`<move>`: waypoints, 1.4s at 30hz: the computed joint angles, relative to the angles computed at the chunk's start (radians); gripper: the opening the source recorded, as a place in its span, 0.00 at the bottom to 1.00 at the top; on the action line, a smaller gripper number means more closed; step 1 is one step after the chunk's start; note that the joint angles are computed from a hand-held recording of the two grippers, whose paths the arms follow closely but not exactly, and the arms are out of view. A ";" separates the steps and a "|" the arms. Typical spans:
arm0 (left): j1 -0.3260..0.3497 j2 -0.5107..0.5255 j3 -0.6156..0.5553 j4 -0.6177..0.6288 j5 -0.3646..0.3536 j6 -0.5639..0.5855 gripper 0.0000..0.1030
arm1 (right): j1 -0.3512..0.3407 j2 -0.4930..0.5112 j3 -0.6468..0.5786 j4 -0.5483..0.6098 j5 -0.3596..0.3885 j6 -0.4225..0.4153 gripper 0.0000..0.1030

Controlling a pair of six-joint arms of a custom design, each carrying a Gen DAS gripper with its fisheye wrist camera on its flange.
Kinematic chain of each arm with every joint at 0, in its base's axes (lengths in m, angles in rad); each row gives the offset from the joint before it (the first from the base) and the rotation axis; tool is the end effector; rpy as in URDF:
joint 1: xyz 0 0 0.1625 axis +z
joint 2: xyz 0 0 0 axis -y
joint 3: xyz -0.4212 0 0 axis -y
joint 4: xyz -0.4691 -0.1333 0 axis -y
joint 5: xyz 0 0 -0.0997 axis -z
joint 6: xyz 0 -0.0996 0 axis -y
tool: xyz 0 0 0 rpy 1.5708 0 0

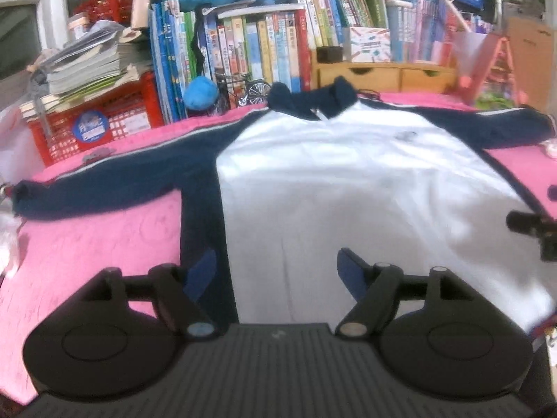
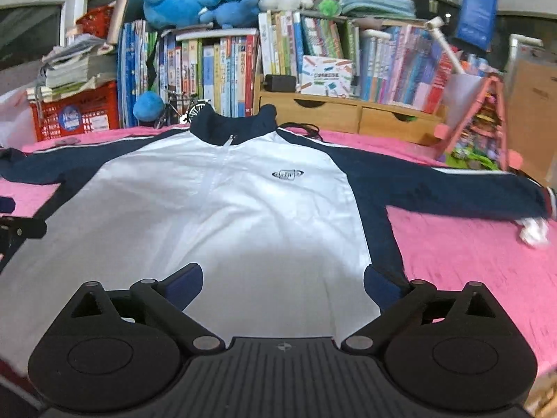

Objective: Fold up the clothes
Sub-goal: 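Lay the sleeve flat on the bed and open the right gripper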

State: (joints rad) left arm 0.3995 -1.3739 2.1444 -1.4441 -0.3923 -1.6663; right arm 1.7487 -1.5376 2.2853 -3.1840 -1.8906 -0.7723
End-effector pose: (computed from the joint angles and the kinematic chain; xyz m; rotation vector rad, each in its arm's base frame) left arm -0.3282 -0.3832 0.1472 0.1250 1.9574 -1.0977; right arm 0.1879 -0.4687 0.2791 0.9499 -2.2421 0.9579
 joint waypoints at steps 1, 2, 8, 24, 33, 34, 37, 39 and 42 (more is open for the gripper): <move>-0.029 -0.005 0.006 0.032 -0.024 -0.056 0.74 | 0.004 -0.034 0.030 -0.001 -0.005 0.011 0.97; -0.055 -0.013 0.022 0.022 -0.062 -0.079 0.74 | 0.009 -0.077 0.064 0.001 -0.017 0.022 0.97; -0.134 -0.044 0.096 -0.092 -0.224 -0.088 0.74 | 0.015 -0.373 0.256 0.123 -0.083 0.043 1.00; -0.134 0.081 0.032 -0.035 -0.232 0.003 0.78 | 0.015 -0.382 0.296 0.207 -0.153 0.075 0.99; -0.134 0.088 0.028 -0.035 -0.240 0.006 0.78 | 0.009 -0.382 0.296 0.217 -0.149 0.064 0.99; -0.133 0.090 0.027 -0.035 -0.241 0.006 0.78 | 0.008 -0.383 0.296 0.219 -0.147 0.062 0.99; -0.131 0.092 0.024 -0.030 -0.241 0.004 0.78 | 0.003 -0.384 0.296 0.221 -0.143 0.056 0.99; -0.128 0.095 0.021 -0.027 -0.242 0.003 0.78 | 0.002 -0.383 0.296 0.220 -0.142 0.054 0.99; -0.114 0.091 0.023 -0.044 -0.234 0.043 0.78 | -0.008 -0.376 0.288 0.227 -0.125 0.054 0.99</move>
State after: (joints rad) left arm 0.2852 -1.2825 2.1677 -1.4885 -0.6266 -1.6236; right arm 1.7411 -1.9136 2.5730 -2.9570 -2.0156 -0.7185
